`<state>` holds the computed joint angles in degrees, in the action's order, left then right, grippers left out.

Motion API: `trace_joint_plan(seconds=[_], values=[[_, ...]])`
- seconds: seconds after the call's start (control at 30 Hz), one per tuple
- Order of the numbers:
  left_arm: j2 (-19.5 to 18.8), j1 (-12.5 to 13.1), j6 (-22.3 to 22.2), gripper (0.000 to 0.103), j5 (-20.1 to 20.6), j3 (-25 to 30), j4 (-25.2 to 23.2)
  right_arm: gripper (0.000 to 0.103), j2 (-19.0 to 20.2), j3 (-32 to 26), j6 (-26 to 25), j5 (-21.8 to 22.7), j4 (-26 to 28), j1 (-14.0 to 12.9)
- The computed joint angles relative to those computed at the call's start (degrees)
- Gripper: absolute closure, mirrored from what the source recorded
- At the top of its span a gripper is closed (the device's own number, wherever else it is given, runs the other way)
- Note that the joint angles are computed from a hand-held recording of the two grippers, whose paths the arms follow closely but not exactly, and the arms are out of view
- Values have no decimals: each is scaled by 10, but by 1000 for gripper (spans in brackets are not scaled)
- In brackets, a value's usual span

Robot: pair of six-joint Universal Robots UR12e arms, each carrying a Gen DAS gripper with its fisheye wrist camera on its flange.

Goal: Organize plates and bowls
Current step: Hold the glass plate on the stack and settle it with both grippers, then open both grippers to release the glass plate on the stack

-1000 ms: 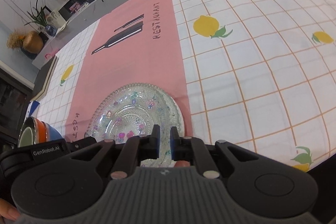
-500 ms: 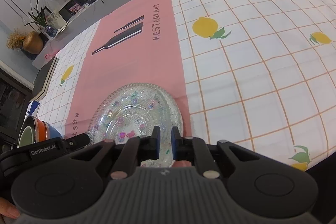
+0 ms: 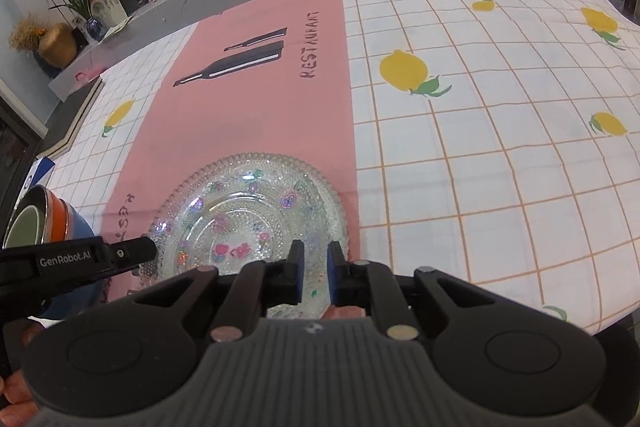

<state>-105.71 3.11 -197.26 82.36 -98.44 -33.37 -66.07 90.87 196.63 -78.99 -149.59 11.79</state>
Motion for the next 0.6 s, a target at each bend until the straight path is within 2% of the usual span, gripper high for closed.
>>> trace_joint_plan(seconds=[0.13,0.2,0.3,0.43,0.53,0.6], values=[[0,1,2,83,-8,1,-5,91,0,2,2,3,-6,-1],[0,2,2,85,-15,1,-8,82,-1,11,21,19,-33,-7],[0,3,1,92,-23,0,-6,82,-2,22,62,47,-71,-17],[1,3,-4,92,-23,-1,-6,81,-1,17,43,14,-64,-13],[2,3,-8,92,-19,0,-8,78,0,16,43,26,-51,-16],[2,2,-7,96,-20,0,-8,78,1,18,42,32,-50,-16]])
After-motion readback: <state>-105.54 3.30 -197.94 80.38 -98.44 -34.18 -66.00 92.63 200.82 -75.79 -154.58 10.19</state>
